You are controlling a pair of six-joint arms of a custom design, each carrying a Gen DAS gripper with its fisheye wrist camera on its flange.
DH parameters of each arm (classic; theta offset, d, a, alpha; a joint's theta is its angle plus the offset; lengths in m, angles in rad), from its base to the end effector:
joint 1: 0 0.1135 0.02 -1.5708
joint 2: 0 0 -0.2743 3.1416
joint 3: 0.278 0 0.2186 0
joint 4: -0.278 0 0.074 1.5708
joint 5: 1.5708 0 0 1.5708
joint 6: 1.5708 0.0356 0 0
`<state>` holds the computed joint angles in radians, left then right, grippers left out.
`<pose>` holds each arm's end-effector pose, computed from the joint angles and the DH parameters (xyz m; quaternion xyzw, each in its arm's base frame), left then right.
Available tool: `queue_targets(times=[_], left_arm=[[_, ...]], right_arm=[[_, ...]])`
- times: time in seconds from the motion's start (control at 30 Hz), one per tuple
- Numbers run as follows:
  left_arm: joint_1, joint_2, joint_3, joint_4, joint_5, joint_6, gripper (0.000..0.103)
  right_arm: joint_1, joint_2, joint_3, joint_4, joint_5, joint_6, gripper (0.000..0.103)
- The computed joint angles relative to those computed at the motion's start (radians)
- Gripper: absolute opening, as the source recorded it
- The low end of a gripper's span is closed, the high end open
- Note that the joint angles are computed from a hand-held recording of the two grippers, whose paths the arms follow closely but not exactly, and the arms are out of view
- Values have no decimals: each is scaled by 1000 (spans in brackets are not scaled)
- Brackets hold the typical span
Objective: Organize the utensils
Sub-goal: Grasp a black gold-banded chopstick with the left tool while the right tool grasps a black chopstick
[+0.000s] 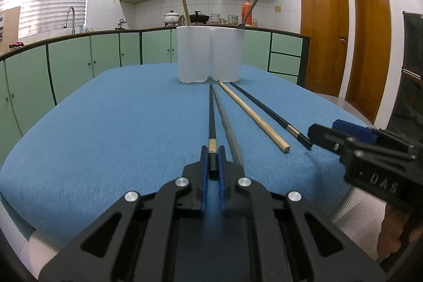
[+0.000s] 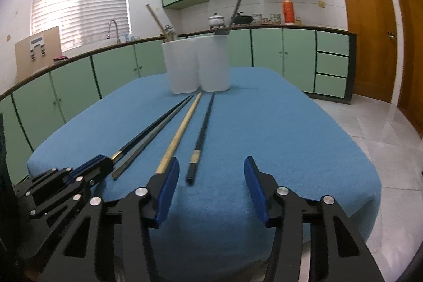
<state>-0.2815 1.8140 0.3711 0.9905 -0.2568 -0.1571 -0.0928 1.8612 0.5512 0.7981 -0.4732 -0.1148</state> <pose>0.2618 -0.0663 0.1315 -0.0155 0.8433 -0.0085 0.5372 0.3030 -0.0119 0.1369 -0.1276 0.8377 0.1503 0.5093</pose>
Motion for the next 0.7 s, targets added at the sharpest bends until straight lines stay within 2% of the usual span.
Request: queue_targets(times=[0.1,0.17,0.3,0.43,0.7], left_arm=[[2,3,6,-4,8,-2,6],[4,3,10,-8,12,-2,6],[4,8,13,-8,12,-3,6],[4,8,12,-9,15,-9,6],[15,-48,-6,-15,15,5,6]], right_arm=[[17,12,-6,17,10,-5,43],[32,35,-6,34,32,-8,34],[58,72,-49,160,87,-10,27],[67,83,-61,200,84,-22,8],[34,25,-65,174,58,-19,7]])
